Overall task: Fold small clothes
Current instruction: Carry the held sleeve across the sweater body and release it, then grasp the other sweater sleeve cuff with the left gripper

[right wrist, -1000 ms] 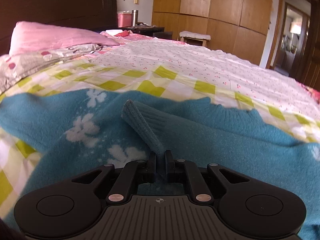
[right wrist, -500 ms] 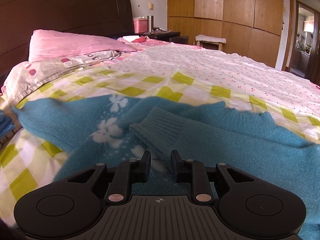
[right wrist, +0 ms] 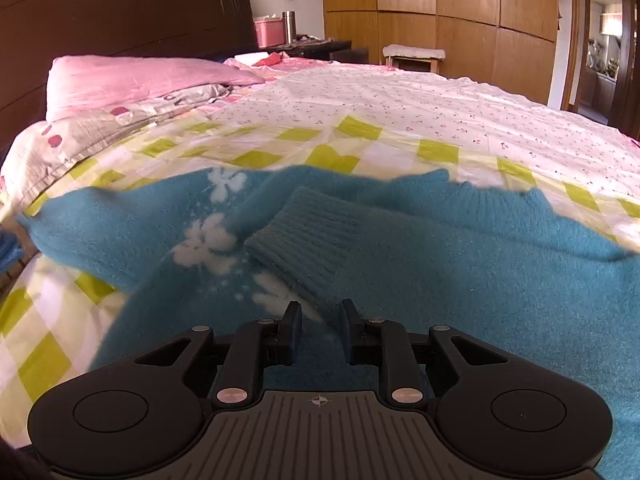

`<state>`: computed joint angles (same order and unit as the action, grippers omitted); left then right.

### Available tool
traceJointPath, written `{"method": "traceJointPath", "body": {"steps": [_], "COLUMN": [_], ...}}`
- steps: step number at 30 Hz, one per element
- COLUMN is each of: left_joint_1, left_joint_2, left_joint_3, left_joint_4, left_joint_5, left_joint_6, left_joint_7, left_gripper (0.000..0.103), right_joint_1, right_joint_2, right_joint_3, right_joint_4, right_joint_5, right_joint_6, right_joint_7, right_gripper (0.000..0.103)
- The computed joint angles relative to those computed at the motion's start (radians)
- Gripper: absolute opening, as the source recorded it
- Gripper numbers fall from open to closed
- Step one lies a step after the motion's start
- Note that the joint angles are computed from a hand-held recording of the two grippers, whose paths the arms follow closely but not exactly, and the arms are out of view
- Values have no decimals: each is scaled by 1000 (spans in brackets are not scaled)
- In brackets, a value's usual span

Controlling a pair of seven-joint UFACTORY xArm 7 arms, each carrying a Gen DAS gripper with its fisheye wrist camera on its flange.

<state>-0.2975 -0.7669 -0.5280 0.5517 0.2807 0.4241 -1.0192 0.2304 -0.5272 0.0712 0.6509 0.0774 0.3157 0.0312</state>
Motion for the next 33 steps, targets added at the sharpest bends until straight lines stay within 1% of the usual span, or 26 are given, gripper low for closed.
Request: {"method": "traceJointPath", "body": {"steps": [3, 5, 10, 13, 15, 18, 21, 26, 30, 33], "left_joint_1": [-1, -4, -3, 1, 5, 17, 20, 16, 20, 46], "left_joint_2": [2, 0, -14, -16, -11, 3, 27, 47, 18, -13], "left_joint_3": [4, 8, 11, 5, -3, -21, -29, -35, -28, -35], "left_joint_4": [-4, -8, -18, -20, -15, -1, 17, 38, 26, 19], "left_joint_5": [-1, -5, -7, -6, -2, 10, 28, 56, 51, 57], "left_joint_6": [-8, -9, -19, -19, -10, 18, 43, 76, 73, 90], "left_joint_7": [0, -3, -6, -7, -7, -10, -3, 1, -45, -89], "left_gripper": [103, 103, 103, 103, 103, 103, 103, 103, 103, 103], "right_joint_1": [-4, -20, -6, -18, -34, -25, -33, -45, -45, -55], "right_joint_2": [-25, -26, -94, -132, -159, -227, -275, -350, -389, -411], "right_joint_3": [2, 9, -18, -18, -15, -39, -41, -26, -18, 3], "right_joint_4": [-20, -17, -63, -86, -112, -157, -191, -245, -282, -320], "right_joint_5": [8, -5, 15, 4, -6, 20, 22, 17, 5, -12], "right_joint_6": [-19, 17, 10, 56, 68, 60, 91, 73, 71, 25], "right_joint_7": [19, 32, 31, 30, 33, 39, 47, 67, 74, 89], "right_gripper": [22, 21, 22, 22, 21, 22, 21, 22, 22, 22]}}
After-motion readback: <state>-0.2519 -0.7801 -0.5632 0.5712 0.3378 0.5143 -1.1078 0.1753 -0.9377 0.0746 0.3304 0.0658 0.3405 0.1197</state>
